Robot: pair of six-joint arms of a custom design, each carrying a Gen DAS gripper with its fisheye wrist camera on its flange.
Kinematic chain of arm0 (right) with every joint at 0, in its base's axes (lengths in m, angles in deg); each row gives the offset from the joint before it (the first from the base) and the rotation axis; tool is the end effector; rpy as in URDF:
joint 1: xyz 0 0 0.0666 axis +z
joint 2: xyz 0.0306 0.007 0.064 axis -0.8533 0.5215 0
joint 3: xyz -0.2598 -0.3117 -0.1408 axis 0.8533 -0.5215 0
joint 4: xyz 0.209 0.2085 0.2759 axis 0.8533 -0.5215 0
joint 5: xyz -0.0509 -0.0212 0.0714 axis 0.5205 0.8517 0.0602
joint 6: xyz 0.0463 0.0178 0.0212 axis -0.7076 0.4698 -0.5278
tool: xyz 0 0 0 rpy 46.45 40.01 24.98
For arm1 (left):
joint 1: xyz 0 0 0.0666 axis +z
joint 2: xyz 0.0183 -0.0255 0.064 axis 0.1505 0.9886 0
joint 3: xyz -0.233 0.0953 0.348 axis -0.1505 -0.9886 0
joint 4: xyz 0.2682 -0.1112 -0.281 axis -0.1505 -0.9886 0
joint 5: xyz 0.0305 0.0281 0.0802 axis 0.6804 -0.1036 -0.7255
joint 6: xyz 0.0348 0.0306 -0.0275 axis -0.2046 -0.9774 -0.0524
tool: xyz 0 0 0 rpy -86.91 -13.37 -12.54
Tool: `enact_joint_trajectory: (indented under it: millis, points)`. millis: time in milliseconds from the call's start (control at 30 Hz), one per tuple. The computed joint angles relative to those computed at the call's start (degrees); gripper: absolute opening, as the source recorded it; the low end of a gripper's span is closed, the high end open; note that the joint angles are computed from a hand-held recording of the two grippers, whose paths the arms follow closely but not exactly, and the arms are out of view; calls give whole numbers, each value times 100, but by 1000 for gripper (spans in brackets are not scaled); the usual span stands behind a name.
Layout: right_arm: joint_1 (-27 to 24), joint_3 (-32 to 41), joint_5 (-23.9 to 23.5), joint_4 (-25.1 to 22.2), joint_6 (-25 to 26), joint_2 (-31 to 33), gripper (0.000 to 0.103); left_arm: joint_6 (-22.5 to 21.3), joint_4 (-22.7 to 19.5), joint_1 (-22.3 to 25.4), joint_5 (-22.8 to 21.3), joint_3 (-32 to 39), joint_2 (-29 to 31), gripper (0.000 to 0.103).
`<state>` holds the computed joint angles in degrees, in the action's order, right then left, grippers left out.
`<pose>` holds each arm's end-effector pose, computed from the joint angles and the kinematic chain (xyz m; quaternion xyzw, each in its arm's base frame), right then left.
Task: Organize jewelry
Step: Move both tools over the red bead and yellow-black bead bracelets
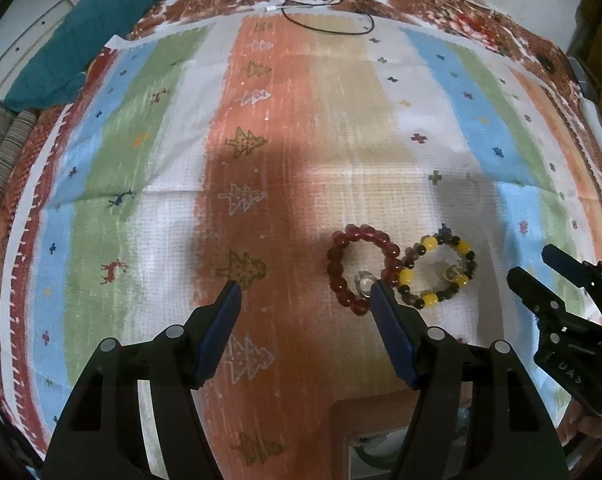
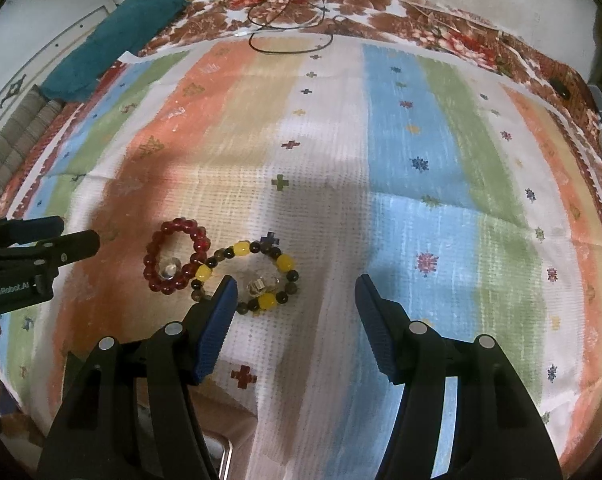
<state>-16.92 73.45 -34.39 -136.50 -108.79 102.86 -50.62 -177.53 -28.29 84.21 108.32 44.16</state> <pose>0.3022 0.2489 0.5511 0.1480 0.9564 -0.0223 0.2508 0.4016 -0.3015 0.5790 0.2326 0.9567 -0.0574 0.1654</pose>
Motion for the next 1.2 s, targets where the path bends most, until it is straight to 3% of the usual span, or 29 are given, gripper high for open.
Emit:
enact_joint_trajectory:
  millis: [1000,1200]
  points:
    - [-473,-188,-474,307,499,327,61,-172,-6,46,113,41,547,66]
    - [-543,-218,-549,370,584,406,52,-206,-29,63,115,35,660,64]
